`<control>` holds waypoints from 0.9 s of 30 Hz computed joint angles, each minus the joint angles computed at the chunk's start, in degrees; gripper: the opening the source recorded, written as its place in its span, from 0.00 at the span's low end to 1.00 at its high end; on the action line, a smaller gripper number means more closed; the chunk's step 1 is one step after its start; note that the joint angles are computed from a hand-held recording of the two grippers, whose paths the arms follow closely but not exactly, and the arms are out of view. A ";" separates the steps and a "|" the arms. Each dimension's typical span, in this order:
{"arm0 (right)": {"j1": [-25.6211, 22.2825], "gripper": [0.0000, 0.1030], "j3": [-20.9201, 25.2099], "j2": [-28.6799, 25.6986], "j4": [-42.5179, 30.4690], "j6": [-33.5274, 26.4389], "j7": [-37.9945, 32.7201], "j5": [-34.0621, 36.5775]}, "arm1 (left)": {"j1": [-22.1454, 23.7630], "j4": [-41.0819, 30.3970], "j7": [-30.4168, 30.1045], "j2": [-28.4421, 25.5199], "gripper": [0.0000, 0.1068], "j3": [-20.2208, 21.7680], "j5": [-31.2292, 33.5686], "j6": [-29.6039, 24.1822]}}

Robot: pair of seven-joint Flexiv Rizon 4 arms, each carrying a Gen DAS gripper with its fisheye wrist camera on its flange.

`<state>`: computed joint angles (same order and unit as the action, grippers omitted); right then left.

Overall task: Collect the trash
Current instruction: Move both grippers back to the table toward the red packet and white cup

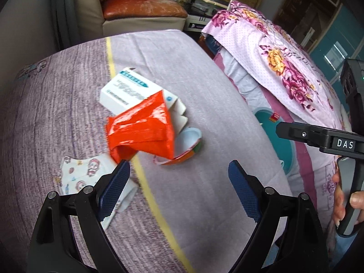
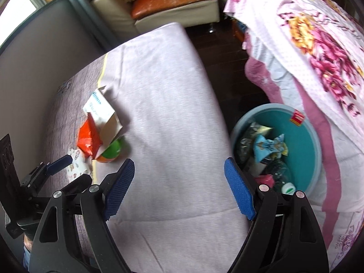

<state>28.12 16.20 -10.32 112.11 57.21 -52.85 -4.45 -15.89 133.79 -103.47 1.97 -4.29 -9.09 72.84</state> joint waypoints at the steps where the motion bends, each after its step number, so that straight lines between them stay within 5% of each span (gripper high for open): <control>1: 0.41 0.75 0.30 -1.05 -1.25 -0.64 -0.51 0.26 | 0.26 0.83 0.47 0.52 0.83 0.56 -0.30 0.13; 8: 2.18 0.74 2.19 -7.68 -9.02 -3.36 -4.80 4.56 | 2.99 5.62 3.76 3.41 0.83 3.28 -1.77 0.28; 11: 2.99 0.56 2.59 -10.61 -12.56 -5.54 -5.75 5.70 | 3.77 6.89 4.52 3.82 0.83 3.65 -2.90 0.59; 24: 5.61 0.33 2.15 -16.48 -18.45 -8.44 -5.42 6.04 | 5.05 6.08 7.00 0.66 0.83 3.11 -5.17 1.08; 26: 5.75 0.14 2.01 -16.44 -17.99 -8.12 -5.73 5.52 | 5.01 5.52 7.42 -0.11 0.83 2.88 -5.40 0.99; 27: 6.14 0.13 1.58 -16.20 -17.34 -7.63 -5.51 4.58 | 5.08 5.12 7.50 -0.58 0.83 2.78 -5.07 0.89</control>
